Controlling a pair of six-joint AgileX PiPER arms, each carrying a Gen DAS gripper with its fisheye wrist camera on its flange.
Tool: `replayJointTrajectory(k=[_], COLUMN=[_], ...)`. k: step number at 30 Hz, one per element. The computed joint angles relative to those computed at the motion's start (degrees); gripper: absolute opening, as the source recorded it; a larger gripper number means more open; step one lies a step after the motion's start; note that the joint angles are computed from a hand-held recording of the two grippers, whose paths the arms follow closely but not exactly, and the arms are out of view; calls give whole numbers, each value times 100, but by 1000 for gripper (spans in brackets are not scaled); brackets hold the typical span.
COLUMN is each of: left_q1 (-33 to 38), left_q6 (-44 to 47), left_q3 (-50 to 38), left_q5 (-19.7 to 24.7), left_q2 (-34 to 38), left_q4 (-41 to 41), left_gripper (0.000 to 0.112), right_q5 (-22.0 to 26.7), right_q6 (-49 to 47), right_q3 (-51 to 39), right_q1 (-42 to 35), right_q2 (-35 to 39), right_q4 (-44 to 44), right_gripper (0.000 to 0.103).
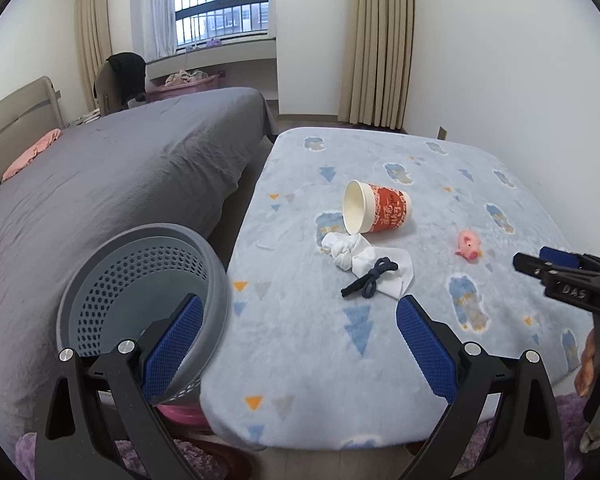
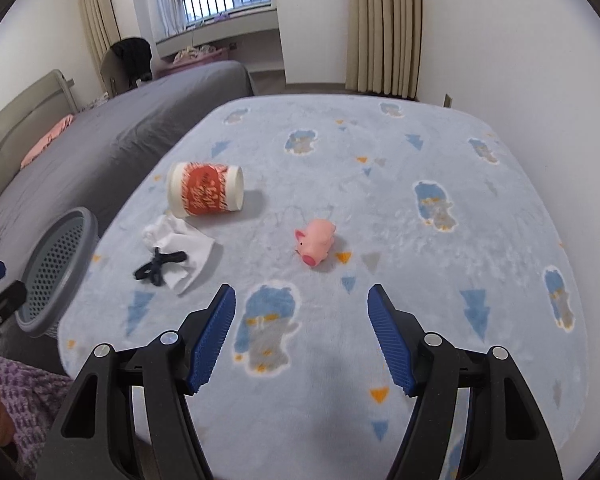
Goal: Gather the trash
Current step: 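Move both open tools back over the patterned bed toward the pig toy, then grasp the pink pig toy with the right tool while the left tool grasps the black hair tie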
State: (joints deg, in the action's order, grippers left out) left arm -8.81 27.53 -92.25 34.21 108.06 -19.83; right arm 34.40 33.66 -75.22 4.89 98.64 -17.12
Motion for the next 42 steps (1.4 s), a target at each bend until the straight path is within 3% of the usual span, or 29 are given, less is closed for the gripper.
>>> replayJointTrajectory(k=[5, 12, 24, 26, 30, 42], left_q1=[-238, -502, -705, -723, -753, -776], left_q6=[-534, -1009, -1568, -1601, -1647, -1822], left_q3=[-513, -1100, -1604, -1594, -1566, -1666], left_q5=[-66, -102, 74, 74, 95, 196], left_q2=[514, 1123, 1671, 1681, 1696, 1883], left_q4=[492, 1012, 1492, 1523, 1567, 1768], left_gripper=[95, 95, 95, 95, 95, 95], right_q5=[-35, 305, 643, 623, 553, 67], right_q6=[-605, -899, -991, -1032, -1212, -1678], right_q3=[-694, -1738, -2386, -2405, -2341, -1724], right_q1=[-326, -516, -614, -649, -683, -605], right_q2=[787, 1686, 2339, 2379, 2329, 1677], right_q4=[526, 786, 907, 988, 1189, 1963], right_gripper=[66, 66, 66, 61, 36, 34])
